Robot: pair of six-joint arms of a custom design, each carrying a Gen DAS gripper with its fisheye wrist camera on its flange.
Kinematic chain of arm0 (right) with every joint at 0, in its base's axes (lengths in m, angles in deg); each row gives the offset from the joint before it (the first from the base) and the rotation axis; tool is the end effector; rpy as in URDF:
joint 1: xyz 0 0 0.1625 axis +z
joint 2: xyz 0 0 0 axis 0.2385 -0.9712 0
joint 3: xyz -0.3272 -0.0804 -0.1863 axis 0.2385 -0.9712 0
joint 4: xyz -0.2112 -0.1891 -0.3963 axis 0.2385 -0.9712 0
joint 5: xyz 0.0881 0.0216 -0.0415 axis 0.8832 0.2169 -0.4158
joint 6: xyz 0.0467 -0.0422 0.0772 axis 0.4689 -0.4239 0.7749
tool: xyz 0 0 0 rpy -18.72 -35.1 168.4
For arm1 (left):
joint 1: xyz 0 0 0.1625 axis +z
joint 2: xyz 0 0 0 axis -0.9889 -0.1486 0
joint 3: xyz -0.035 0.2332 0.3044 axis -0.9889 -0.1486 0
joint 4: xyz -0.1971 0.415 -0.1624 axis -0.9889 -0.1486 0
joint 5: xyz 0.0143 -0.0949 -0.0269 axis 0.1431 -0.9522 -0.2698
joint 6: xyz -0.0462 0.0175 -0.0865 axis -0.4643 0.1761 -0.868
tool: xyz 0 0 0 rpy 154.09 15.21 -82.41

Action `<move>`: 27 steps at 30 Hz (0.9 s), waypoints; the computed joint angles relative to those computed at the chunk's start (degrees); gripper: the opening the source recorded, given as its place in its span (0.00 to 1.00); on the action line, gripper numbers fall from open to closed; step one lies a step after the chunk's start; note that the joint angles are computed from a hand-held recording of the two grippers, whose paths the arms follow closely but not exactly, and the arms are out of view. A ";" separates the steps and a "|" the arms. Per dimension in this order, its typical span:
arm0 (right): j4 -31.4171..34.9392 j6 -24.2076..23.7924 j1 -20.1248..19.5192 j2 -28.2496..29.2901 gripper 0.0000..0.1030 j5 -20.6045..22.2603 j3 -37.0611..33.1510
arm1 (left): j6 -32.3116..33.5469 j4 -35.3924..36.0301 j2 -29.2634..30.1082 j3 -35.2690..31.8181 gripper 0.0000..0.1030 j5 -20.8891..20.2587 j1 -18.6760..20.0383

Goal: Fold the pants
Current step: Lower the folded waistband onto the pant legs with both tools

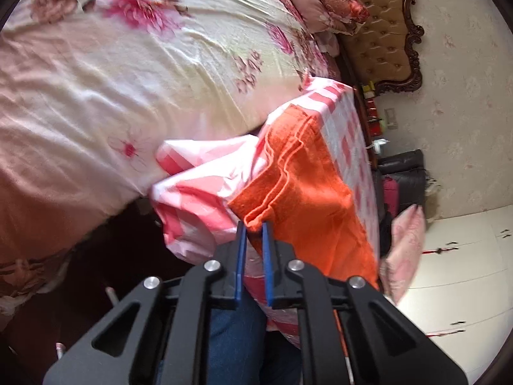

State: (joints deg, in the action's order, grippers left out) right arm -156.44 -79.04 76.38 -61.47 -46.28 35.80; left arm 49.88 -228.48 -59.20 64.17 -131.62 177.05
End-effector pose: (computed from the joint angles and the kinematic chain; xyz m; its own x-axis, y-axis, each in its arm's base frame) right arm 0.1107 -0.8538 0.0795 -0.9407 -0.0985 0.3245 -0.2263 0.8950 -0.3844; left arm 0.2112 -0.3945 0.3596 -0.6558 -0.6477 0.3878 -0.5973 0.1310 -0.7913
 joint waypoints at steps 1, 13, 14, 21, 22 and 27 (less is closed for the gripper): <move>0.34 0.95 -0.06 -0.23 0.20 -0.01 0.06 | 0.07 3.70 -1.53 -0.04 0.08 3.18 -1.98; -0.84 2.38 -0.41 -4.94 0.16 5.62 5.33 | 4.94 11.61 -7.93 -0.96 0.08 14.53 -9.88; -1.15 2.51 -0.50 -5.31 0.16 5.98 5.87 | 4.99 11.21 -7.76 -0.95 0.08 14.48 -9.68; -3.57 0.64 -0.52 -7.04 0.16 4.03 9.42 | 3.81 11.37 -9.76 0.52 0.08 14.54 -9.95; -3.39 0.71 -0.43 -7.29 0.16 4.44 9.61 | 3.26 11.49 -10.22 0.69 0.08 14.32 -9.90; -1.62 2.88 -1.06 -7.30 0.16 6.79 9.21 | 2.69 10.47 -12.94 2.33 0.08 14.50 -9.98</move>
State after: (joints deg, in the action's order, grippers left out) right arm -158.06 -76.15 75.32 -68.77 -39.49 45.01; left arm 52.57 -218.01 -72.15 66.49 -117.13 167.07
